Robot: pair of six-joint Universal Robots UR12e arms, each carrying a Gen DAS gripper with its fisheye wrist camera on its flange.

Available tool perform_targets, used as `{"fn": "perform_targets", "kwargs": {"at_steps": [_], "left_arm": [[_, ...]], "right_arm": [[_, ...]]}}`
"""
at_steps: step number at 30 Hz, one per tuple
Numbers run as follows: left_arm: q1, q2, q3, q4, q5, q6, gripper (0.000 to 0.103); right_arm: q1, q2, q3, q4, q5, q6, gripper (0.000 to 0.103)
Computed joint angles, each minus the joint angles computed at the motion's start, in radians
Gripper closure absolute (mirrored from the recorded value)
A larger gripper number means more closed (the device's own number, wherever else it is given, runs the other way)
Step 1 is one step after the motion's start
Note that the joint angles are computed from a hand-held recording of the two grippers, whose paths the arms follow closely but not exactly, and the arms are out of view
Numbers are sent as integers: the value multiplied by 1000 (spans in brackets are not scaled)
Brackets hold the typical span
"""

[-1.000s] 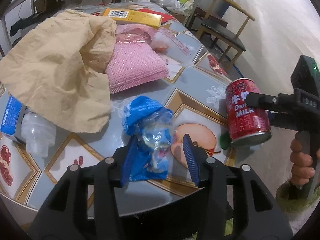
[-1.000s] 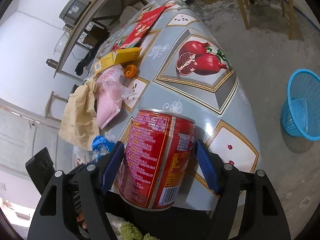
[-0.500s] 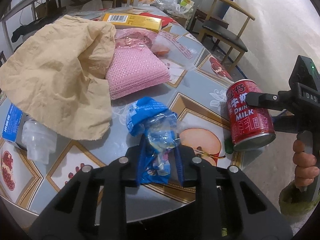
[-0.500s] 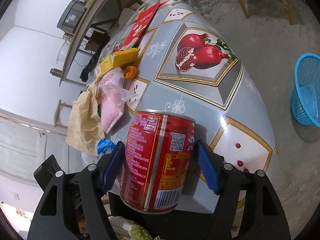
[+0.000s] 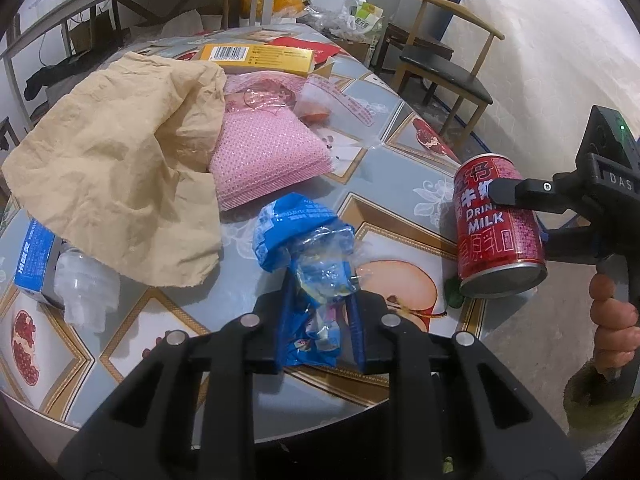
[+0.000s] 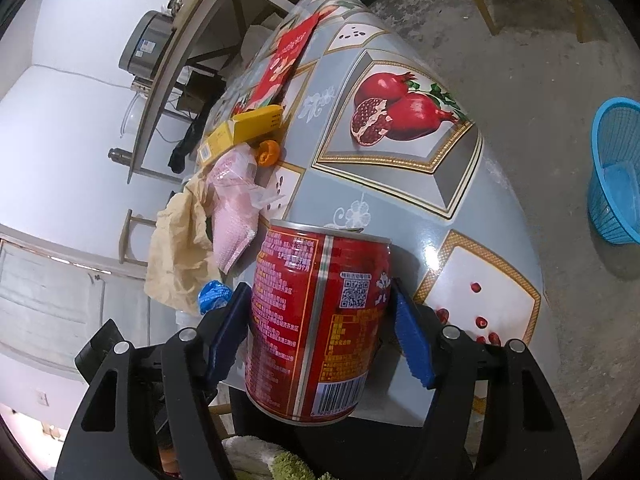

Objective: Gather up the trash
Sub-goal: 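Lift the red can with the right gripper while the left gripper grasps the blue wrapper, then carry the can and wrapper over the wastebasket and open both grippers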

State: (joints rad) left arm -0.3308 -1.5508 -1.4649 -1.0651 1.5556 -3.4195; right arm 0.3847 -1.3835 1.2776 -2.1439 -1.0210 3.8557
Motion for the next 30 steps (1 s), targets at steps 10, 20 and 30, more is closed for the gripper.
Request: {"fn": "perform_targets", "kwargs": {"at_steps": [10,20,30], "left_arm": [[-5,8,-8,16,25,0,81],[-18,17,-8,31,61,8,81],[-33,21,-6,41,88,16,81]], "right_arm": [[-3,-7,5,-11,1,7,36],[-2,-15,10,-34,-9,8,37],[-7,-36,31,-71,-19,9,37]]}}
